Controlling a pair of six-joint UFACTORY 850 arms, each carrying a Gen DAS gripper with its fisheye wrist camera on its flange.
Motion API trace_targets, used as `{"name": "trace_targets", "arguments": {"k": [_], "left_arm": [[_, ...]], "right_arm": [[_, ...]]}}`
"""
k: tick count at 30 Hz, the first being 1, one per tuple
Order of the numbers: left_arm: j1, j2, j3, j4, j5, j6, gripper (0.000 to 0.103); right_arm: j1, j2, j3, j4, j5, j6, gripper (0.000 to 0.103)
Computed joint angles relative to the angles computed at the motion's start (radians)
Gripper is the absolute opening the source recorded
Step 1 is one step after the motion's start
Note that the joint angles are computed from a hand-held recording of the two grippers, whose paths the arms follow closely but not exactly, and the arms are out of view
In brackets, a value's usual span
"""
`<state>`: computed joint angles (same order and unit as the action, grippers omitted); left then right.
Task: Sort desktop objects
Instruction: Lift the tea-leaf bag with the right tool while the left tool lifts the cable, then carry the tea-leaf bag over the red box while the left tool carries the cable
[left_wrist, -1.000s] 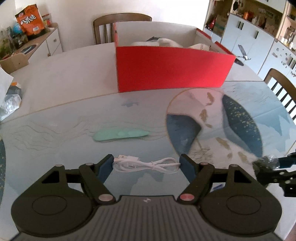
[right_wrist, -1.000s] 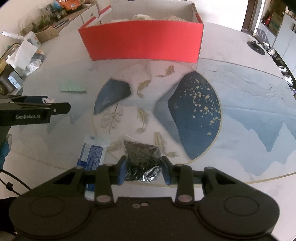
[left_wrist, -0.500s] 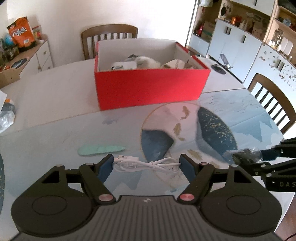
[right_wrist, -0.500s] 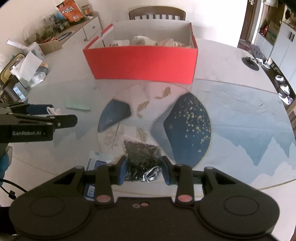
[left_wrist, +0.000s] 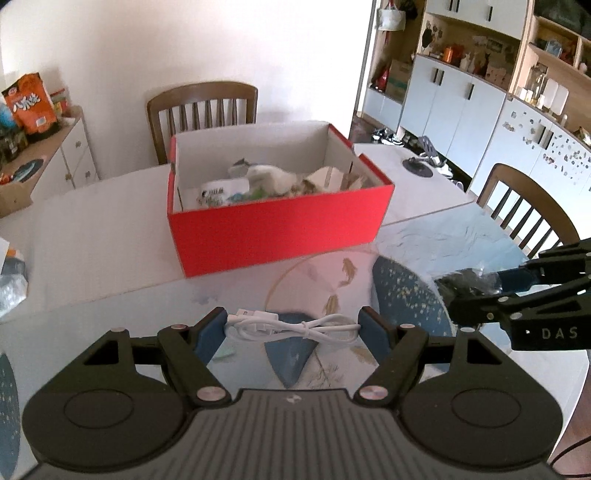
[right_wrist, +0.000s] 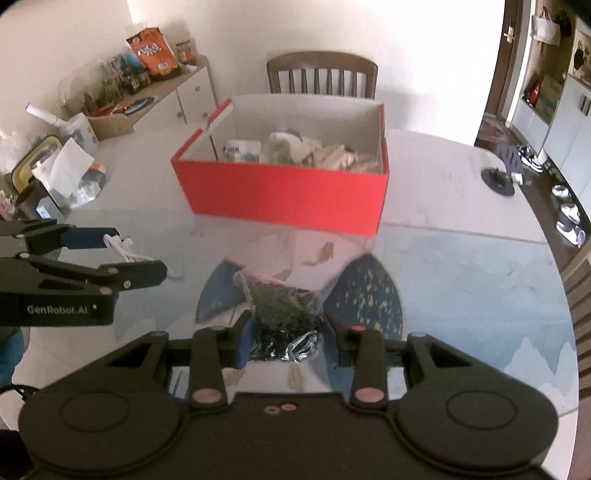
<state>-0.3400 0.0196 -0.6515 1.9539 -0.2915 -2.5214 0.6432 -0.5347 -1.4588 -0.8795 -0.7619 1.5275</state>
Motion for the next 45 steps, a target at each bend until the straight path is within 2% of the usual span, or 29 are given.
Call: {"name": "trace_targets", "arguments": {"k": [13,20,26,35,41,45], "left_arm": [[0.036,-0.033,-0.086,-0.029,0.007,0.094,0.077],[0.076,-0.058,-0.138,0.048,0.039,0.039,0.077],[0.101,-0.091,-0.192,0.002,0.051,0.107,0.077],[0.149,-0.16,-0.281,-0.169,0.096,0.29,0.077],[0.19,-0.214,-0.346,-0.357,0.137,0.476,0.077],[0.21,-0.248,-0.387,-0.531,0.152,0.665,0.077]], "right_arm": [[-0.038,0.014,-0.022,-0.048,0.031,-0.045,0.037],[-0.068,0.009,-0.056,-0.11,0.027,-0.072,0.037],[-0.098,-0.003,-0.092,-0.132,0.027,-0.122,0.037],[-0.149,-0.035,-0.156,-0.122,0.056,-0.198,0.037],[-0.192,-0.099,-0.252,0.004,0.076,-0.309,0.037],[-0.213,-0.128,-0.295,0.056,0.078,-0.369,0.037]]}}
